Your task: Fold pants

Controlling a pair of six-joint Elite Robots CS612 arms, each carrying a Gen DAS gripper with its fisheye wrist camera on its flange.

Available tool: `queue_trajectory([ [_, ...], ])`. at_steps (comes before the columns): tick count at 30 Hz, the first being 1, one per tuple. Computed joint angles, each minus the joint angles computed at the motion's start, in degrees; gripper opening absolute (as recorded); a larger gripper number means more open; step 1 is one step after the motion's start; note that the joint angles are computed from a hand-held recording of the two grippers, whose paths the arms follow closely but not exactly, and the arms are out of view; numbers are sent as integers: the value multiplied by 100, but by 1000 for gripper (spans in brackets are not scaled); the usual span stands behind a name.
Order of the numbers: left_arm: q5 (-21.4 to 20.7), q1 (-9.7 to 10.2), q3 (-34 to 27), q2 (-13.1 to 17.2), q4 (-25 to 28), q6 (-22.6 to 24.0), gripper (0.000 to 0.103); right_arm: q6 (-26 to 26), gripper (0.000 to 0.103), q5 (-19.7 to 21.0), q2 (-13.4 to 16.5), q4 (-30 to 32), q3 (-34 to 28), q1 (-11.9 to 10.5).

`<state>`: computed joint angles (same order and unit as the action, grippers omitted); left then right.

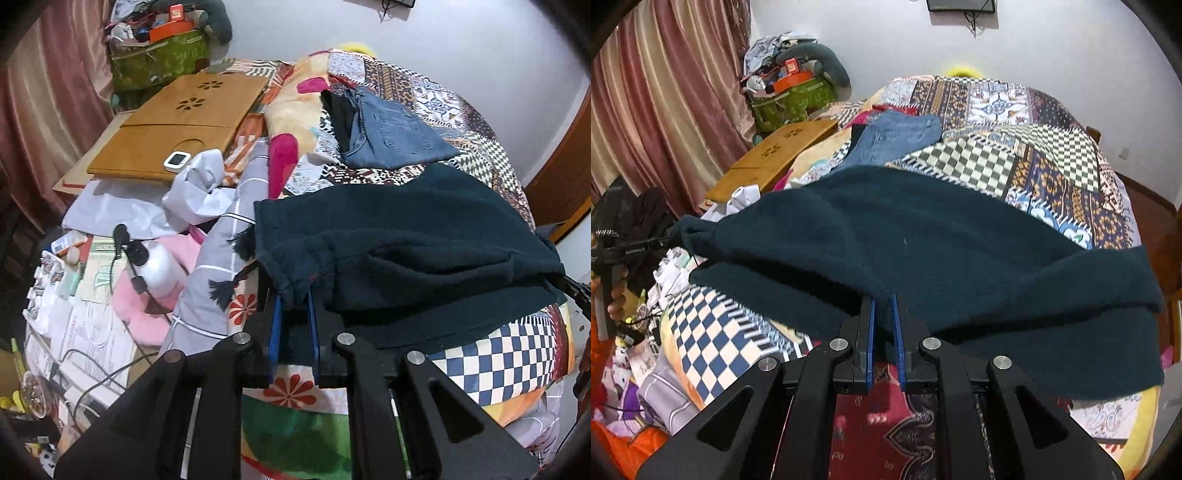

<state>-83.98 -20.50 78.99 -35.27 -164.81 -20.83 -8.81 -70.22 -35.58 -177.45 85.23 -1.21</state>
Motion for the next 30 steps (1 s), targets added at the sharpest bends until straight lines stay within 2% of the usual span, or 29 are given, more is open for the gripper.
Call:
queue_trajectory([
  [4, 324, -75, -46, -40, 79, 124, 21, 65, 12, 0, -85, -132, 136, -23],
  [6, 394, -97, -113, -41, 107, 182, 27, 151, 18, -38, -133, -228, 194, -58],
  [8, 454, -130, -197, -37, 31, 266, 34, 341, 35, -104, -177, -370, 253, -122],
  [10, 505, -170, -324, -5, -35, 368, 50, 546, 48, -152, -198, -539, 290, -182],
  [11, 528, -188, -401, 21, -41, 415, 54, 668, 55, -207, -214, -658, 324, -227],
  [14, 524, -241, -738, 147, 37, 567, 61, 974, 64, -527, -231, -876, 351, -337],
  [19, 622, -305, -1428, 472, 341, 645, 88, 1527, 65, -947, -198, -793, 236, -577],
  [22, 574, -319, -1936, 727, 622, 580, 91, 1821, 66, -1133, -142, -574, 93, -717],
  [26, 462, -335, -2757, 1126, 1253, 618, 91, 2158, 66, -1316, 1, -223, -193, -888],
  [30, 447, -365, -3555, 1524, 1819, 737, 91, 2501, 66, -1349, 268, 313, -706, -1041],
])
